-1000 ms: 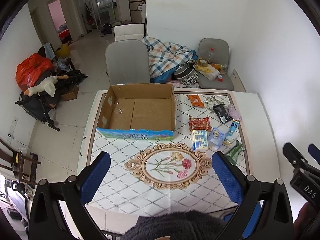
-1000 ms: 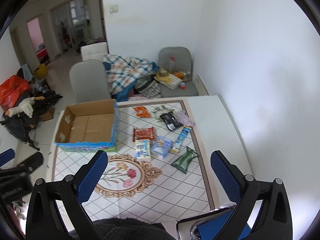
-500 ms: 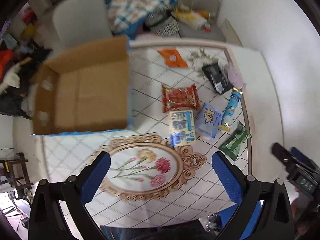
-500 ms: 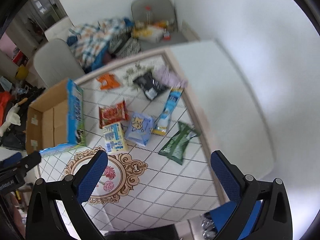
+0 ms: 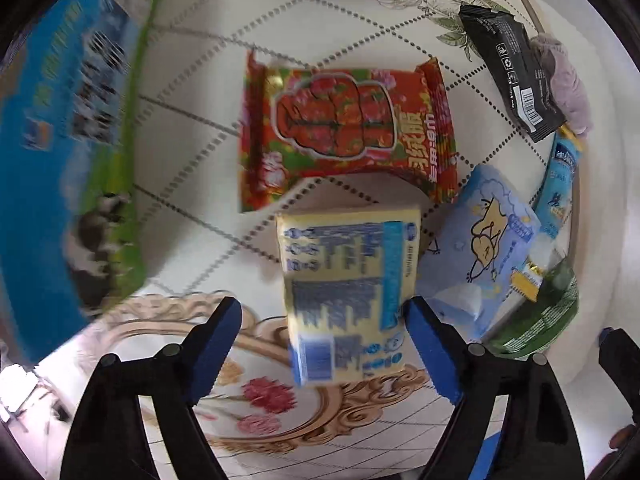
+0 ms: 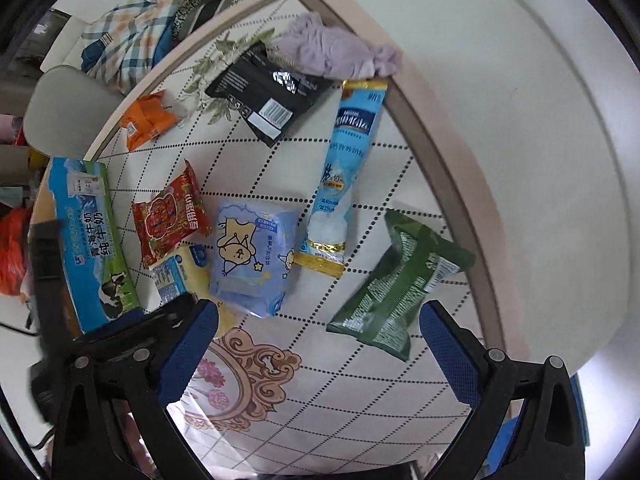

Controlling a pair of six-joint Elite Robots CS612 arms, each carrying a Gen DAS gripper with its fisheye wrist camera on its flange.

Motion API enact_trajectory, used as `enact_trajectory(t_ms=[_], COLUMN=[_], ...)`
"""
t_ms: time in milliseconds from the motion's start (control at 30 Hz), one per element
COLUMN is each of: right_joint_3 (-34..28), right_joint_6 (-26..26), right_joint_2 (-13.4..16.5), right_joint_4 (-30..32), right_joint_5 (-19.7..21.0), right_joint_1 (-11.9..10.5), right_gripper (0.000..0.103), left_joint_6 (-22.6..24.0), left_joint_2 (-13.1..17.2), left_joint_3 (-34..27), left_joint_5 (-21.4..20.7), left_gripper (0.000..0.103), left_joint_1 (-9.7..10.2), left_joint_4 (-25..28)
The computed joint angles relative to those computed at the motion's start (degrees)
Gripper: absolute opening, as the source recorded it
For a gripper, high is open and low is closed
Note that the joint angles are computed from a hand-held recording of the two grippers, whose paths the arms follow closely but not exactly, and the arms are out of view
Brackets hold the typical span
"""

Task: Organize soft objects
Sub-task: 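Grasp the yellow milk pack with the left tool while the right grasps the green bag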

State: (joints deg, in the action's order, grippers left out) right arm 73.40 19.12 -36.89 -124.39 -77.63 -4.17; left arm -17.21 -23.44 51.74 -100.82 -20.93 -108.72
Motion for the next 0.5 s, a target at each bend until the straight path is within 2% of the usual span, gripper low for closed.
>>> enact_trajectory(t_ms=[67,133,233,333,400,467,500], right_joint_3=[-0.82,-1.33,0.76,3.38,4.0,4.51,4.4], right_joint_6=[-0.68,-0.35,2.7,5.87,7.68,9.49,10.1], right_joint_2=[0.6,0.81,-0.16,-0.86,-0.28,0.39,0.76], right_joint_4=[1.19,3.09,3.06,2.33,2.89,1.28,0.74], right_joint_5=[0.84,-0.87,-2.99,-2.44,-0.43,2.02,1.95], right_joint_1=[0.05,0.15,-0.49,-1.49,-2.04,-2.37,-2.3], right_gripper=[0.102,0.102,0.102,0.102,0.102,0.102,0.102], left_joint_6=[-0.42,0.1,0.37,0.87,0.6,0.33,0.53], left_joint_2=[-0.67,-1.96,-4.35,-5.41,-5.44,-4.09,-3.34], left_joint_3=[1.23,3.25,6.9,9.1,9.7,8.16,6.89], left_joint_5=[0.06,0.19,0.7,-0.4,-1.16,-2.43,-1.55], left_gripper=[0.08,0.058,0.056,0.059,0.063,0.067,0.067], left_joint_1=[-0.03,-0.2,-0.36,-0.3,-0.22,-0.06,-0.24], left_joint_4=[-1.2,-2.75,-3.99,-4.31,-5.1,-3.51,-1.32])
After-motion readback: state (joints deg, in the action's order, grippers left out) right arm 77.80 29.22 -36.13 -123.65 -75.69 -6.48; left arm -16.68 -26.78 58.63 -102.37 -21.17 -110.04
